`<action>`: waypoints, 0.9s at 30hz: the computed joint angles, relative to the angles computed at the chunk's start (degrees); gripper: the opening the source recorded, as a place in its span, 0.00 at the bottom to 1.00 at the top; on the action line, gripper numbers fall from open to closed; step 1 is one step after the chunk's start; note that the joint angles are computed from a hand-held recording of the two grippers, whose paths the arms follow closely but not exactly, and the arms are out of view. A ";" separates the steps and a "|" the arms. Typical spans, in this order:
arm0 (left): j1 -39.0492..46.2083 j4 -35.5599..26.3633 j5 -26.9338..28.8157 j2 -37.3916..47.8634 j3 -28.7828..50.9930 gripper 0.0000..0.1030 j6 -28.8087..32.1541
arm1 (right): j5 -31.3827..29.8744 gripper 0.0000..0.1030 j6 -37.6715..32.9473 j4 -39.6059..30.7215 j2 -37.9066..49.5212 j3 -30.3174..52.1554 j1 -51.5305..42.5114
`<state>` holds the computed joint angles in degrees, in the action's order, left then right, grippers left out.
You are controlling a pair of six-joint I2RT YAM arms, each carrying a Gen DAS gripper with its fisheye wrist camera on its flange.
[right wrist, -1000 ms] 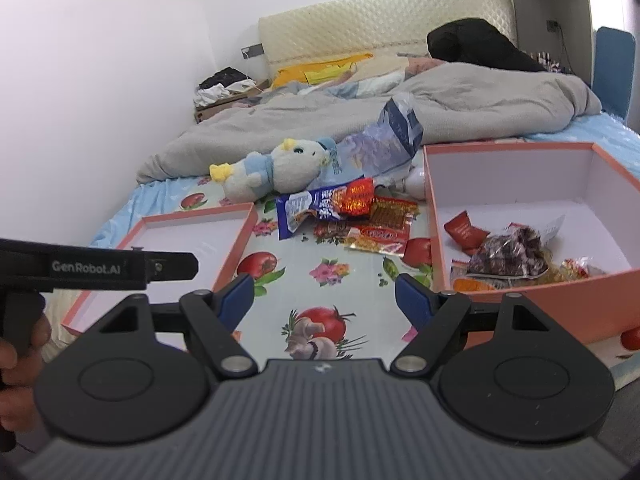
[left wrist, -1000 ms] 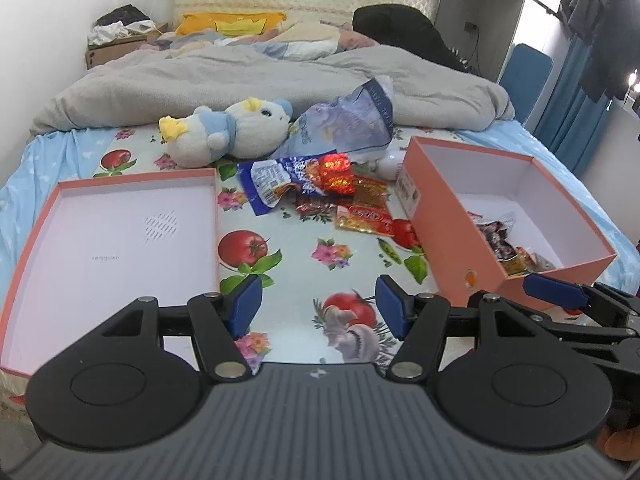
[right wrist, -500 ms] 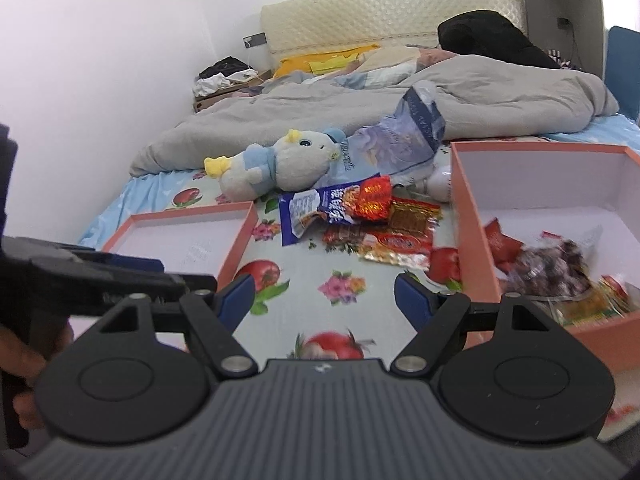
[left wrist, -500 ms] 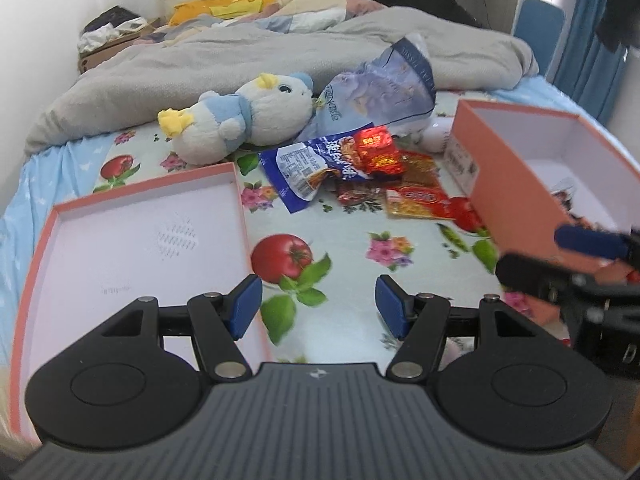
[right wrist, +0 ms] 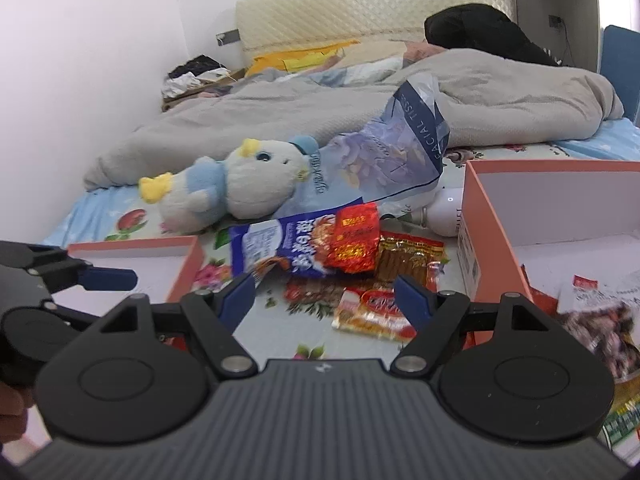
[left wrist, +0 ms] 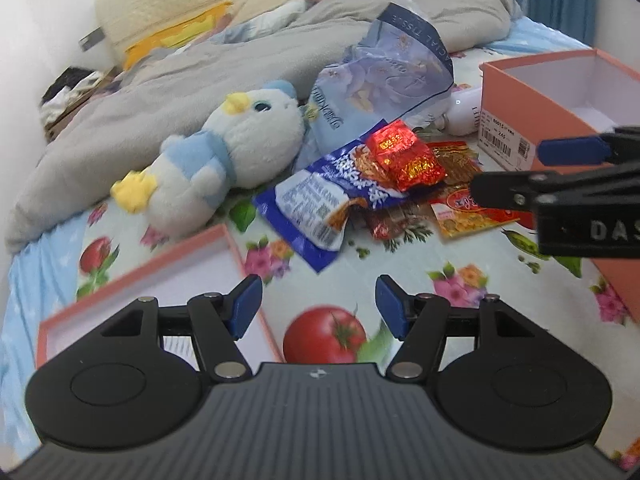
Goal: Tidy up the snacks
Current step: 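Grasp the blue-and-white bag with the left tool while the right tool grasps the red tea packet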
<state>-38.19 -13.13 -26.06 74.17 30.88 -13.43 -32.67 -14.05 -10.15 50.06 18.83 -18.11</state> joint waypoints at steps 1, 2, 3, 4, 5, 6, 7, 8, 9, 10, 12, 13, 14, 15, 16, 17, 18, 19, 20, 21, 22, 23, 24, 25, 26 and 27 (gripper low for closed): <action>1.32 1.93 0.73 2.18 0.59 0.66 2.36 | 1.42 0.76 1.04 3.08 2.70 0.06 1.35; 2.29 3.66 1.08 4.48 1.24 0.66 4.41 | 2.86 0.76 2.01 5.99 5.61 0.28 2.73; 3.38 5.61 1.50 6.91 1.95 0.66 6.69 | 4.17 0.76 2.89 8.77 8.85 0.72 4.07; 3.88 7.16 1.74 8.55 2.24 0.66 8.34 | 5.28 0.76 3.78 11.29 11.74 1.05 5.26; 4.53 8.69 2.05 10.55 2.83 0.66 10.22 | 5.91 0.76 4.34 13.04 14.45 1.69 6.14; 5.13 10.15 2.25 12.44 3.38 0.66 11.80 | 6.22 0.76 4.66 14.72 17.23 2.45 6.82; 5.84 11.84 2.74 14.33 3.83 0.66 13.41 | 7.13 0.76 5.28 16.38 19.27 2.88 7.75; 6.50 13.14 3.36 16.10 4.37 0.66 14.86 | 8.26 0.75 5.99 17.91 21.20 3.32 8.69; 7.09 14.22 3.86 17.69 4.92 0.66 16.13 | 8.95 0.75 6.60 19.35 23.43 3.96 9.43; 7.64 15.58 4.33 19.11 5.30 0.66 17.49 | 9.43 0.75 7.04 20.24 25.39 4.79 9.99; 8.66 18.12 5.20 21.61 6.05 0.66 20.33 | 10.72 0.75 8.08 22.40 29.23 6.23 11.26; 9.14 19.15 5.43 22.84 6.56 0.66 21.64 | 11.28 0.75 8.51 23.43 30.71 6.74 11.77; 9.57 19.85 5.87 24.02 7.17 0.66 23.03 | 11.93 0.75 8.81 24.19 32.23 7.39 12.31; 9.89 20.40 6.32 24.93 7.69 0.66 24.24 | 12.52 0.75 9.02 24.93 33.59 7.93 12.79; 10.19 21.27 6.49 25.93 8.17 0.66 25.27 | 13.15 0.75 9.31 25.62 34.98 8.53 13.29; 10.53 22.29 6.74 26.91 8.60 0.66 26.29 | 13.58 0.75 9.47 26.17 36.29 9.12 13.64; 10.76 23.00 7.08 27.68 8.95 0.65 27.15 | 13.94 0.74 9.43 26.83 37.70 9.68 13.96; 11.07 23.52 7.58 28.57 9.50 0.65 28.07 | 14.28 0.72 9.33 27.39 38.85 10.13 14.25; 11.35 24.27 7.92 29.69 10.09 0.65 28.98 | 14.58 0.71 9.25 27.97 39.95 10.50 14.47; 11.43 24.72 8.02 30.56 10.54 0.65 29.63 | 14.54 0.71 9.07 28.29 40.98 10.95 14.55; 11.42 24.94 7.97 31.33 11.01 0.64 30.34 | 14.48 0.69 8.94 28.65 41.81 11.24 14.68; 11.44 25.11 8.02 32.18 11.64 0.63 30.69 | 14.95 0.65 8.68 29.08 42.52 11.37 15.04; 11.54 25.17 8.33 33.03 12.35 0.61 30.72 | 16.06 0.62 8.24 29.48 43.32 11.55 15.65; 11.61 25.26 8.69 33.99 13.13 0.58 30.74 | 16.62 0.58 8.04 29.80 44.04 11.71 16.00; 11.73 25.48 9.06 34.77 13.74 0.57 30.76 | 16.12 0.55 8.77 29.95 44.69 11.98 15.71; 11.69 25.61 8.93 35.40 14.20 0.54 30.72 | 15.96 0.55 9.25 30.36 45.27 12.14 15.46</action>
